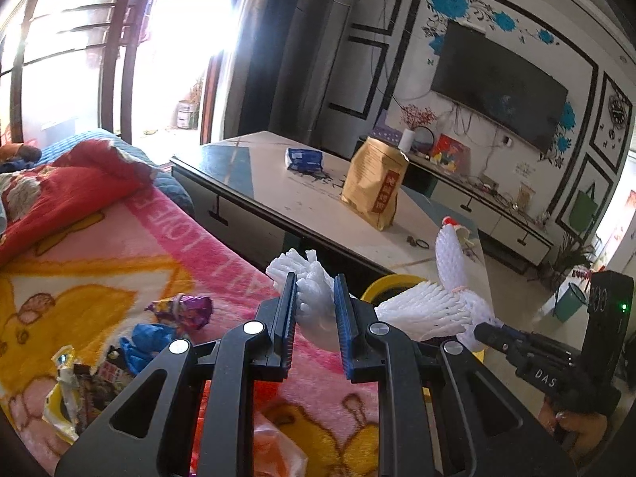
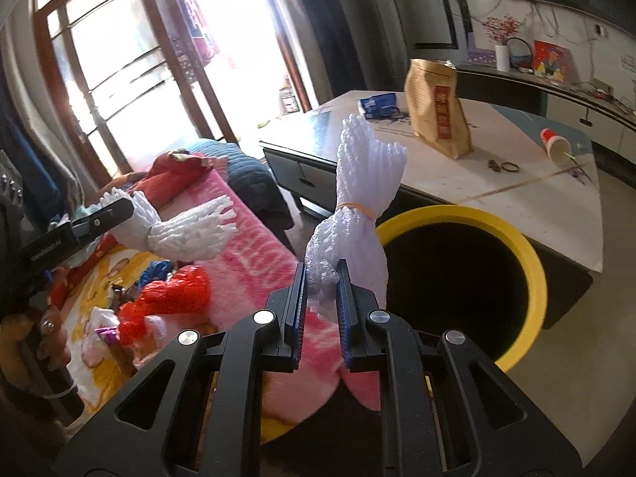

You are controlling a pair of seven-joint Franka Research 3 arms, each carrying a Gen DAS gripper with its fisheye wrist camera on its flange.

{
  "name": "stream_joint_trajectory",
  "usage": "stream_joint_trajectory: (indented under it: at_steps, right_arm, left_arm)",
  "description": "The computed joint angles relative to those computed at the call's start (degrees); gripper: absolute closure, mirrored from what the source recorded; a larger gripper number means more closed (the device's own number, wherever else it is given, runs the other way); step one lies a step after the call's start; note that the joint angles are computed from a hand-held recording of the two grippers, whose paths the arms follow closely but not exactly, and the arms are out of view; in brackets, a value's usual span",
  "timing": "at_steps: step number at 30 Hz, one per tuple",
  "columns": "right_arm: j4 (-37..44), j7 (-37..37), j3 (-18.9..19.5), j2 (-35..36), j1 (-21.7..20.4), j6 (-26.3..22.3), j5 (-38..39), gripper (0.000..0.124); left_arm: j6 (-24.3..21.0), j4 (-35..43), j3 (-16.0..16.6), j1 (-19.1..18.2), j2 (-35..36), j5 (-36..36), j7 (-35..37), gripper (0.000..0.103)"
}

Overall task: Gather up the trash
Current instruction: 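Carry the white foam net with the left tool over the yellow bin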

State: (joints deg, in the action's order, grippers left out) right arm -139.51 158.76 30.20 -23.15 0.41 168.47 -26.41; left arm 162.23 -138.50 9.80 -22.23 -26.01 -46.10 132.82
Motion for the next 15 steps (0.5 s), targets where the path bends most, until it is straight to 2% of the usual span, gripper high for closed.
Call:
stream_joint_trajectory:
  at_steps: [15]
  right_arm:
    - [-5.6, -1.8, -3.3, -3.1, -0.2, -1.8, 5.3, 0.114]
  left_arm:
    - [1.8, 1.4, -5.4, -0.6, 5.4, 4.9, -3.8, 0.085]
